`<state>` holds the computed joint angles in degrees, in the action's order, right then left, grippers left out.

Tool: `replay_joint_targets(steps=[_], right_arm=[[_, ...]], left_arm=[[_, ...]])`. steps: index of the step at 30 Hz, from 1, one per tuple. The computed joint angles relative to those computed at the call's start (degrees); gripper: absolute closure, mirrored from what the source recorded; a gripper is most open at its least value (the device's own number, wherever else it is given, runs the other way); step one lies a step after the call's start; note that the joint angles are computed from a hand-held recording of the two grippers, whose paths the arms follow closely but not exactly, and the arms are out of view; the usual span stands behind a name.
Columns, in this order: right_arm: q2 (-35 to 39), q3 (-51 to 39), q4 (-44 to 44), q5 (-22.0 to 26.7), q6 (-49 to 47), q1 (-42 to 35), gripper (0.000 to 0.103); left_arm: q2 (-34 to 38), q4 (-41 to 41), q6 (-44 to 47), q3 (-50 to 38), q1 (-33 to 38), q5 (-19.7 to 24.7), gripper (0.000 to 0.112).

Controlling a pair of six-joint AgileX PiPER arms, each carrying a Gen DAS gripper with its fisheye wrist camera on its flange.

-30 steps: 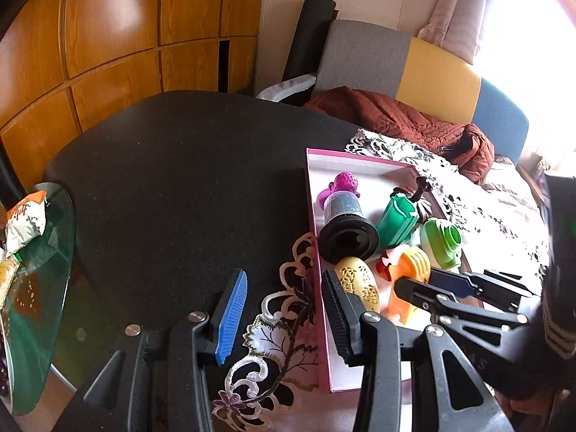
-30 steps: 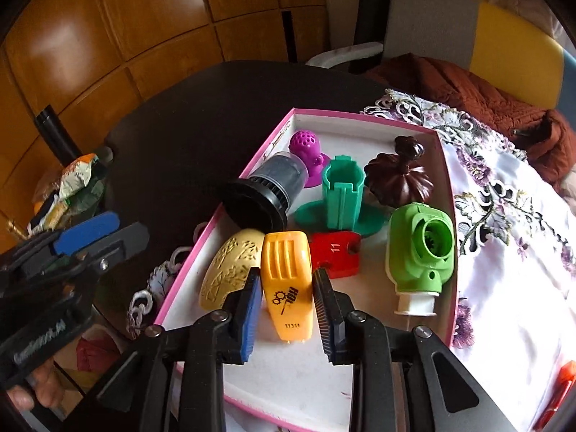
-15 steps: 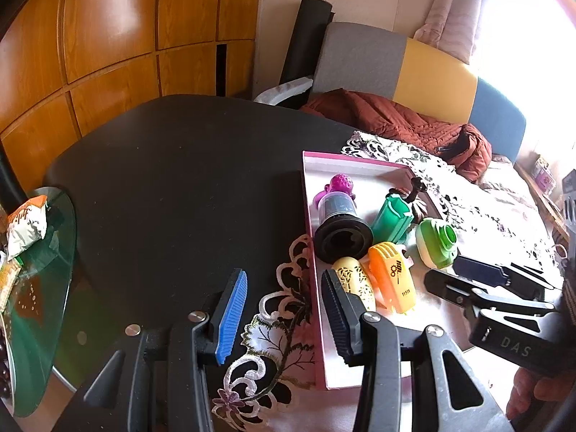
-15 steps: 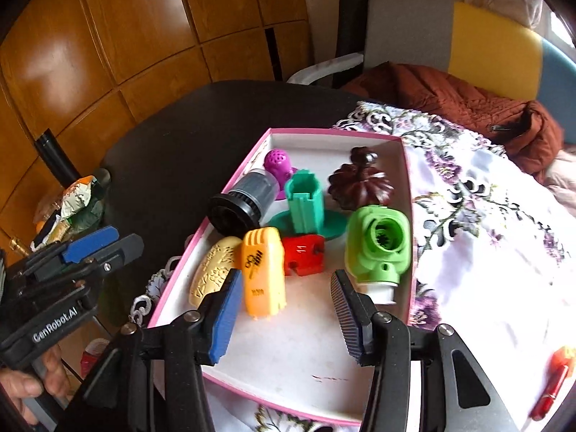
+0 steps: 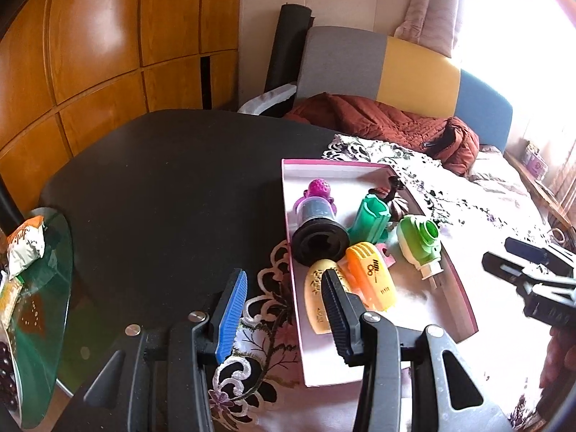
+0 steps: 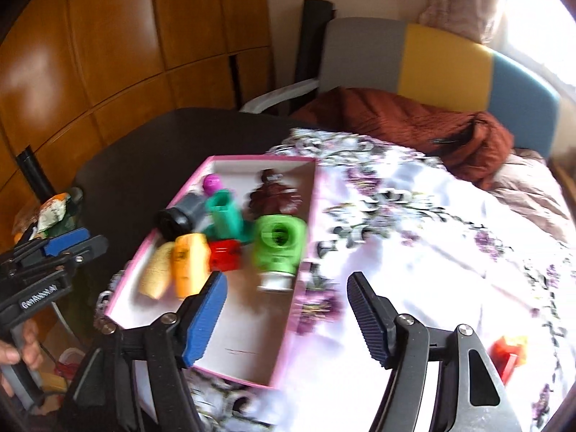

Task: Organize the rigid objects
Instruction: 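Withdraw both tools from the tray back over the cloth, then grasp the red tube with the left tool while right moves to the orange cubes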

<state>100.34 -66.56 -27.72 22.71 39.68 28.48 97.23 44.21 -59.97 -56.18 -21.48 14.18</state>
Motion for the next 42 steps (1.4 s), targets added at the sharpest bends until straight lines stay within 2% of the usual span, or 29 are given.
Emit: replay_joint_targets(steps=[10,16,18,22,33,42], right_arm=[[-6.77,8.27,-9.22,2.13,4.69,-13.33,0.032],[-8.51,15.47,-21.47,-1.87,20.54,-24.45,0.032],[-7.32,14.66,-17.84,0.03,19.97,-27.37,0.032],[-8.8,15.01,-12.15,-3.04,17.43,-31.39,0.031],[-9.4,14.72,-9.85,-0.93,18.37,-33.02,0.026],[-10.79,15.36,-2.42,-2.6,14.68,-37.81,0.024]], left_arm=[[0.25,1.03,0.83,-2.0,-3.95,1.65,0.068],[1.01,0.43,2.74,-4.24,-7.52,3.7,0.068],[1.47,0.78,3.02,-5.26,-8.97,4.54,0.068],[2.82,-0.44,5.14,-7.75,-11.42,5.51,0.068],[8.51,-6.79,14.32,-16.85,-17.57,8.54,0.068],[14.5,-14.52,23.14,-24.81,-20.81,11.06,0.068]])
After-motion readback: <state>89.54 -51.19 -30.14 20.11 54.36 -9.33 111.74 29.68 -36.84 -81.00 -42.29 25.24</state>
